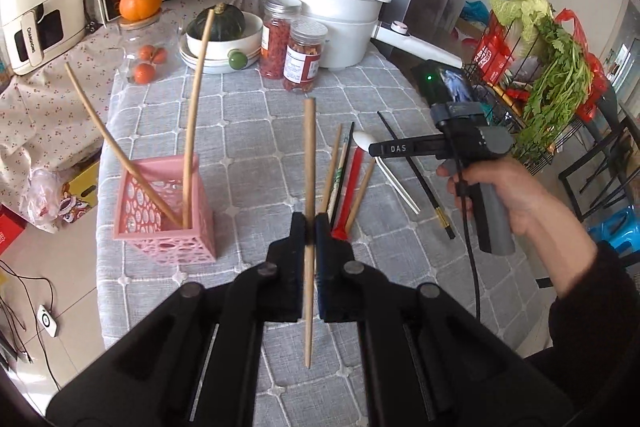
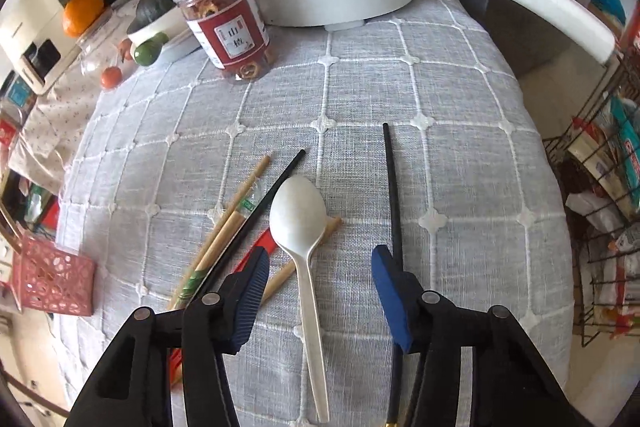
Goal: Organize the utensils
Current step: 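Carry the chopstick with the left tool while the right tool grasps the white spoon, then drop the chopstick into the holder with the left tool while the right tool carries the spoon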
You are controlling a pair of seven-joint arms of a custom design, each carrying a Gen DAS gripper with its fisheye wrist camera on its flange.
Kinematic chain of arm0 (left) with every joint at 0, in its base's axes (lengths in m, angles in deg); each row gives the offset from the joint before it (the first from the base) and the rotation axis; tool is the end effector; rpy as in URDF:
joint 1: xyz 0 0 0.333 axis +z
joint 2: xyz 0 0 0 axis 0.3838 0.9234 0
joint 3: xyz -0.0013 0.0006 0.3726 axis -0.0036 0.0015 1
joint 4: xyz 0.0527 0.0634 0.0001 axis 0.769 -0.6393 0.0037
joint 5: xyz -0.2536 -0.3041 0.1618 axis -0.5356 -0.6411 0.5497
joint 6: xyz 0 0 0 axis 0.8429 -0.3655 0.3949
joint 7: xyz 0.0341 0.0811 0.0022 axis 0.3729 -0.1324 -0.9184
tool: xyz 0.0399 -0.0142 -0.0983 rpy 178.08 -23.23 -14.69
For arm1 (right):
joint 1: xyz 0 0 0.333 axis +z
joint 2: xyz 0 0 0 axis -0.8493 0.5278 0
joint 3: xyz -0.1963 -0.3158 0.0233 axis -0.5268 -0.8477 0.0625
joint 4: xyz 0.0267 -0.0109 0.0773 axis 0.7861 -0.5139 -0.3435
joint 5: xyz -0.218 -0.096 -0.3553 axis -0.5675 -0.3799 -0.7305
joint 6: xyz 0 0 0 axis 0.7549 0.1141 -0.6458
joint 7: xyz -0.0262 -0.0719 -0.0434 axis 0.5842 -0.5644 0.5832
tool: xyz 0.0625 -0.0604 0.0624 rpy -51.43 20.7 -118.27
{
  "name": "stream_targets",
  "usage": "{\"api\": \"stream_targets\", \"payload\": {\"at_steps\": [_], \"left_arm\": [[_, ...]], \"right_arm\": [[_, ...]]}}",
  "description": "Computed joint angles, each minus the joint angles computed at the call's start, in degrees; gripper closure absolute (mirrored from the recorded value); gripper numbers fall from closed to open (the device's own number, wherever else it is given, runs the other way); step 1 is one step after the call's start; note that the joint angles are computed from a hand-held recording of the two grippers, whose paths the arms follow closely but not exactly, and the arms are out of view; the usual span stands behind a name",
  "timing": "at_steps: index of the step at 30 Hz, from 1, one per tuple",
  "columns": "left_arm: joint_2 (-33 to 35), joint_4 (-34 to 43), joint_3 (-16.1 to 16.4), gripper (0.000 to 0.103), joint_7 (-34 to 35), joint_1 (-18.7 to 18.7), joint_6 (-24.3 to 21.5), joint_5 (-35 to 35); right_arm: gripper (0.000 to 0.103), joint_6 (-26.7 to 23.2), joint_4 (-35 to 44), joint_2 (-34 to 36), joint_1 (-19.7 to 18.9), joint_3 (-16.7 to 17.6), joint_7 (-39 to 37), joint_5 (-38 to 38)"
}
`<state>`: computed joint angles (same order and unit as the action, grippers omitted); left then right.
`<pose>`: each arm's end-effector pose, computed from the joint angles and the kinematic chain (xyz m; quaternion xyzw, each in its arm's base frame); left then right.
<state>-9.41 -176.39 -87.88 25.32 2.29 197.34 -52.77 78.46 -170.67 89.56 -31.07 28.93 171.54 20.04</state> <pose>0.4675 -0.3370 0.6064 -0.4204 0.8441 -0.3282 0.0550 0.5101 0.3616 0.4933 -0.5521 0.8095 -0.1186 0.1609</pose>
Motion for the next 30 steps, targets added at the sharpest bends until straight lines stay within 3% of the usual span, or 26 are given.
{"api": "stream_targets", "payload": {"at_steps": [9,11,20,26,30], "left_arm": [[-1.02,-1.18,1.18,0.098,1.21,0.88,0.80,-2.44],[-1.47,-1.61,1.39,0.098,1.73,0.89,1.20,-3.08],[-5.12,-3.88,3.13,0.098,4.93,0.33,6.05,-8.38],[-8.41,-5.94,5.50,0.098,9.85,-1.94,15.03,-16.45],[-8.52,-7.30,6.26,0.098,13.17,-4.21,26.10,-20.28]], "right_arm": [[0.068,-2.49,5.53,5.47,0.24,-0.78,-7.12,-1.18],[0.068,-2.45,5.68,5.58,0.26,-0.93,-7.63,-0.87],[0.068,-2.56,4.12,1.14,1.96,-0.37,-0.42,-6.24],[0.068,-4.10,4.95,-2.92,4.01,2.04,8.67,-15.30],[0.068,-5.47,6.00,-4.80,5.14,3.96,14.74,-20.72]]}}
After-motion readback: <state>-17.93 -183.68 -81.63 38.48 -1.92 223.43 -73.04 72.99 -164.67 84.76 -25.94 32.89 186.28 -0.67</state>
